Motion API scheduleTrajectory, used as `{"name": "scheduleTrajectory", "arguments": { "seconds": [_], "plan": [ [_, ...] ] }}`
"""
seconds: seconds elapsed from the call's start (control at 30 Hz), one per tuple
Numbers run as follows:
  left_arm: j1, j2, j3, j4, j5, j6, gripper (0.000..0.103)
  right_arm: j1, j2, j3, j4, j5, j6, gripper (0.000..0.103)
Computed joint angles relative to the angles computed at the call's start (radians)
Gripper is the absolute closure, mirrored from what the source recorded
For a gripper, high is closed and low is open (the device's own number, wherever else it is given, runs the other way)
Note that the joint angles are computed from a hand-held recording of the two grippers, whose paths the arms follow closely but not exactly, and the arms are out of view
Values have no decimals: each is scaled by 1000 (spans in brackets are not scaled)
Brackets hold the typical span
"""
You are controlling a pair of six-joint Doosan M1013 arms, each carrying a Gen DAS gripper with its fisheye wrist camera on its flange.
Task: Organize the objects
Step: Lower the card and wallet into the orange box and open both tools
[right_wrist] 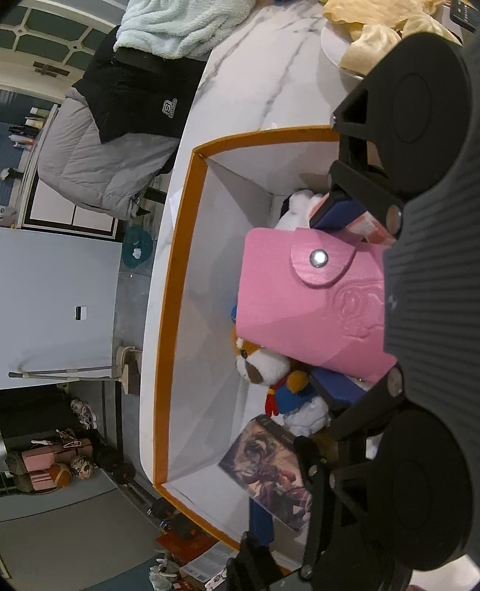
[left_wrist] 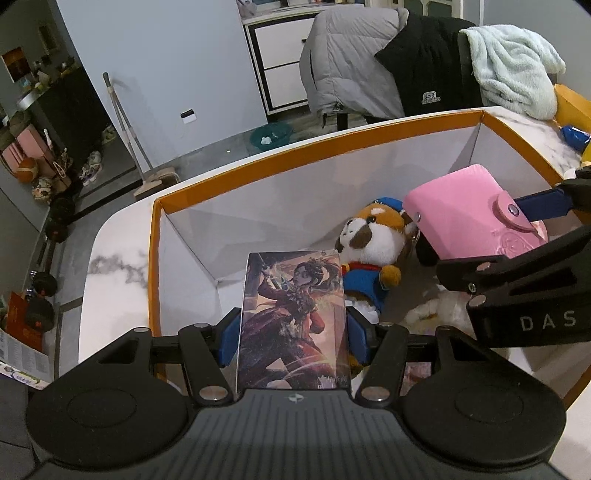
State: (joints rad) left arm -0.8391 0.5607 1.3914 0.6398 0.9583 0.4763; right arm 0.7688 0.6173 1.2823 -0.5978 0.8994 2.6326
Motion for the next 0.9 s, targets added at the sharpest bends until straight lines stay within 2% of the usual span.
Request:
{"name": "scheduleTrajectory", "arguments": {
  "seconds": [0.1, 0.53, 0.9],
  "plan": [
    [0, 3, -11, -4, 18, 13, 32, -3, -1, 3, 5, -6, 8, 20],
    [-7, -9, -10, 18, 31, 1, 32, -1, -18, 8, 18, -15, 26, 20],
    [-22, -38, 2, 46, 50, -18, 32, 24, -50, 24, -21, -29, 46, 19]
  ]
}}
